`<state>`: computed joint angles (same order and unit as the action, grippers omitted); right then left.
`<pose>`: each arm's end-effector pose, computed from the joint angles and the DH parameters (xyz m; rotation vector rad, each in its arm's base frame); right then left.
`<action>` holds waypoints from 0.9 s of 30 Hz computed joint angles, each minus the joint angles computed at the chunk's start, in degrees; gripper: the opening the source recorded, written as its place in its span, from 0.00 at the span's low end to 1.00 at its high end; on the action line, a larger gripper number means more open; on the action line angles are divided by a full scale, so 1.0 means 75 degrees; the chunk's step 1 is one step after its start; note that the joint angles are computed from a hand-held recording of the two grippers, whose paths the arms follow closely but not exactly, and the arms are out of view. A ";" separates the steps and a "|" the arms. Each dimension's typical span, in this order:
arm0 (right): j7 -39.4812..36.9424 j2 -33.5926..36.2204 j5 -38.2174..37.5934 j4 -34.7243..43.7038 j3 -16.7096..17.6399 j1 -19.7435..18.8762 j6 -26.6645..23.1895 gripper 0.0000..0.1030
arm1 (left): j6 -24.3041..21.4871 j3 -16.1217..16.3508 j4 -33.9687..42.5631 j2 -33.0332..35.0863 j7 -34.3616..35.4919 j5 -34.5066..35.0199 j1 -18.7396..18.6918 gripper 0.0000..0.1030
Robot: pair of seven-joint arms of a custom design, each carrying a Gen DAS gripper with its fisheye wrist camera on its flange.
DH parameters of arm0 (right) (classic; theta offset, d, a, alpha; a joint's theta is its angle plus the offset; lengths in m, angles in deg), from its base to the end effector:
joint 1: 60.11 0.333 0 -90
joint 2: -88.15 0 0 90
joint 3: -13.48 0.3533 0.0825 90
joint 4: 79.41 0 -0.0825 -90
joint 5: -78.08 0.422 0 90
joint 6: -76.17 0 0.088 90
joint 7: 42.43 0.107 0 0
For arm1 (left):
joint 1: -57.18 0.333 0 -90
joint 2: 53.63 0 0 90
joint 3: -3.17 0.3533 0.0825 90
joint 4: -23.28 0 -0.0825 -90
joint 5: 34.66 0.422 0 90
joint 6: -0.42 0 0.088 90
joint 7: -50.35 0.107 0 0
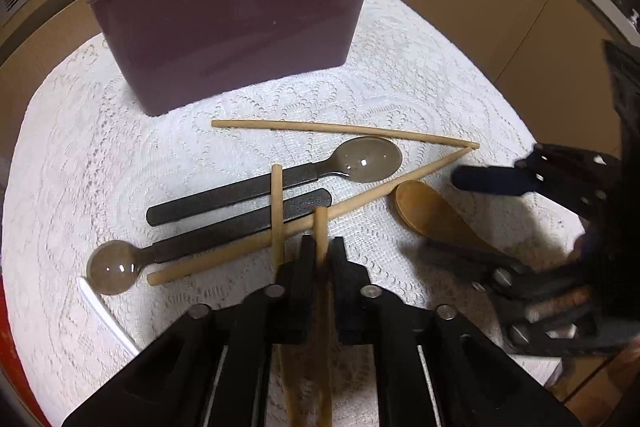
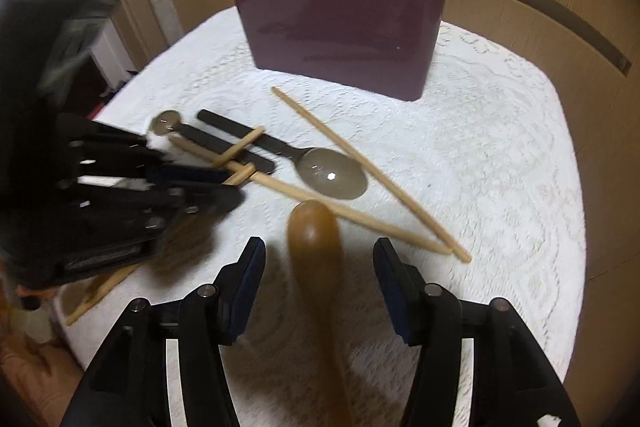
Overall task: Organize utensils
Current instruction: 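Lift the chopstick with the left tool while the right tool holds the wooden spoon, then carry the chopstick and wooden spoon above the purple holder with both tools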
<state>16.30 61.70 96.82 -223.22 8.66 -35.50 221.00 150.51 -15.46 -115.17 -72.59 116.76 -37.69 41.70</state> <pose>0.4317 0.1491 0.5097 -2.3513 1.1401 -0.2422 0.4131 -0.2895 0.5017 -1.8519 2.1655 -0.6986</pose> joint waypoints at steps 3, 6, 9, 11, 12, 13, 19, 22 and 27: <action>0.0108 0.0090 -0.0285 -0.0007 0.0170 -0.0069 0.0198 0.47 | 0.0344 -0.0022 -0.0341 -0.0298 -0.0245 -0.0145 0.0017 0.07; 0.0259 0.0097 -0.0721 -0.0079 0.0375 -0.0149 0.0390 0.27 | 0.0611 -0.0358 -0.0630 -0.0665 -0.0907 0.0222 0.0317 0.07; 0.0530 -0.0073 -0.0987 -0.0149 0.0436 -0.0161 0.0453 0.27 | 0.0803 -0.0620 -0.0856 -0.1097 -0.1402 0.0556 0.0522 0.07; 0.0582 -0.0308 -0.0915 -0.0232 0.0313 -0.0037 0.0493 0.27 | 0.1000 -0.0686 -0.1021 -0.1466 -0.1614 0.0619 0.0556 0.07; 0.0557 -0.0471 -0.0786 -0.0261 0.0190 0.0070 0.0469 0.27 | 0.1062 -0.0715 -0.1083 -0.1660 -0.1695 0.0632 0.0574 0.06; 0.0558 -0.0624 -0.0684 -0.0282 0.0095 0.0141 0.0455 0.27 | 0.1152 -0.0765 -0.1164 -0.1952 -0.1814 0.0651 0.0618 0.06; 0.0487 -0.1752 0.0081 -0.0083 -0.0460 0.0700 0.0773 0.27 | 0.1792 -0.0826 -0.0995 -0.3060 -0.1793 0.0721 0.0999 0.07; 0.0372 -0.1980 0.0251 0.0409 -0.0633 0.1107 0.1398 0.27 | 0.2209 -0.0989 -0.0447 -0.3254 -0.1527 0.0938 0.1619 0.07; -0.0039 -0.1431 0.0693 0.1790 -0.1234 0.2122 0.2408 0.27 | 0.2927 -0.1622 0.0692 -0.3207 -0.1252 0.1299 0.3234 0.07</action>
